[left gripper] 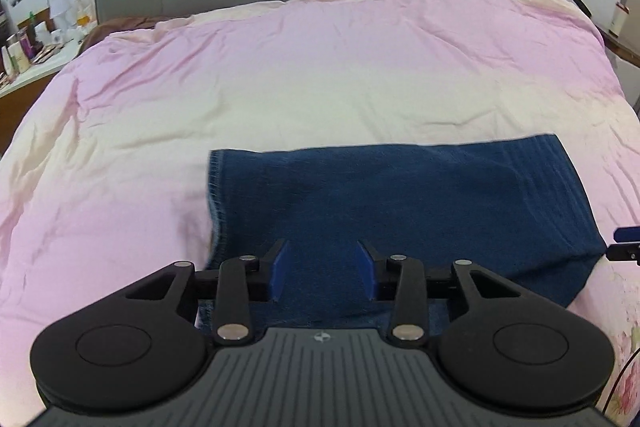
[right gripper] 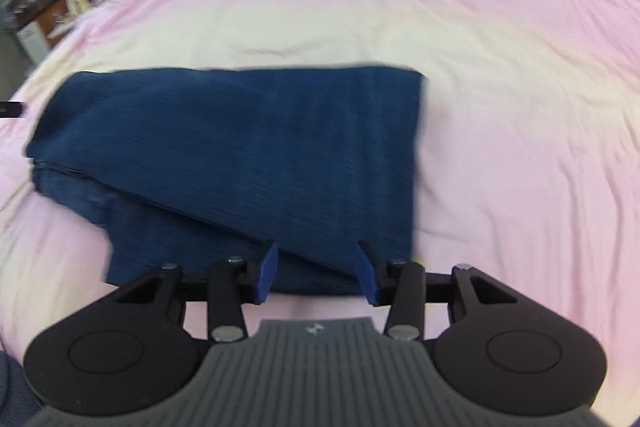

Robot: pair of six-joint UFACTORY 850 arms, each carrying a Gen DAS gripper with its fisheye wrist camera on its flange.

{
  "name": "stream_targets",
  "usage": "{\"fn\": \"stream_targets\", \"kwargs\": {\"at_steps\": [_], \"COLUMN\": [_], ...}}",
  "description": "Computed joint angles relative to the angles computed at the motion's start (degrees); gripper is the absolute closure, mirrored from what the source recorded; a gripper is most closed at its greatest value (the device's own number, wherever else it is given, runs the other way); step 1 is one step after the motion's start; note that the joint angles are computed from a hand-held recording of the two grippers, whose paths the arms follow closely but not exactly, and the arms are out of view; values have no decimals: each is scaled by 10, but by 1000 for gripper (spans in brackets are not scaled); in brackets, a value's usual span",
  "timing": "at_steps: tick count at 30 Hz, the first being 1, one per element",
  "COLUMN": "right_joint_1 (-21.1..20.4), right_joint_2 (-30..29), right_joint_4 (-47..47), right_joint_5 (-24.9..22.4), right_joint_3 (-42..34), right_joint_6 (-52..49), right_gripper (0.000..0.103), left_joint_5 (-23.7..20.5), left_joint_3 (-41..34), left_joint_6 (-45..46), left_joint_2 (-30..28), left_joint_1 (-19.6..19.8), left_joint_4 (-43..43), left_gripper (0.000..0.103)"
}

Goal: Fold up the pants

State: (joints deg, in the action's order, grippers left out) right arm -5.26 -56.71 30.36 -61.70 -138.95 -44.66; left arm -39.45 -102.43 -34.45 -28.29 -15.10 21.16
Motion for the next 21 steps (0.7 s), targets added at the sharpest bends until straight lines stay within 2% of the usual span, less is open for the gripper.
{"fn": "stream_targets", "kwargs": {"at_steps": [3, 5, 6, 7, 8, 10, 12, 15, 17, 19, 21], "right_joint_1": [16, 26, 33, 39, 47, 62, 77, 96, 107, 115, 111], "right_joint_2": [78, 109, 119, 125, 132, 143, 143, 122, 113, 84, 75], "right_joint_4": [67, 99, 110, 117, 123, 136, 144, 153, 118, 55, 53], "right_joint_5": [35, 36, 33, 32, 31, 40, 60, 79, 91, 60, 51], "right_joint_3": [130, 187, 208, 222, 239, 262, 269, 254, 249, 216, 217], "right_joint_6": [-86, -122, -135, -142, -151, -174, -182, -168, -155, -114, -118], "right_gripper": [65, 65, 65, 67, 70, 89, 98, 99, 99, 99, 100], "left_joint_5": [11, 8, 2, -8, -14, -21, -7, 11, 13, 21, 29], "left_joint_3": [32, 50, 59, 64, 68, 79, 91, 101, 101, 105, 111], "left_joint_6": [12, 13, 7, 1, -1, -7, 3, 22, 48, 78, 99], "left_joint_2": [4, 5, 6, 5, 4, 5, 5, 3, -1, -3, -1], "left_joint_1": [-19, -26, -29, -29, -26, -19, -7, 6, 11, 18, 25], "left_joint_4": [16, 32, 46, 56, 53, 52, 39, 21, 3, -25, -48], "left_gripper": [57, 57, 60, 67, 69, 75, 74, 74, 74, 74, 73]}}
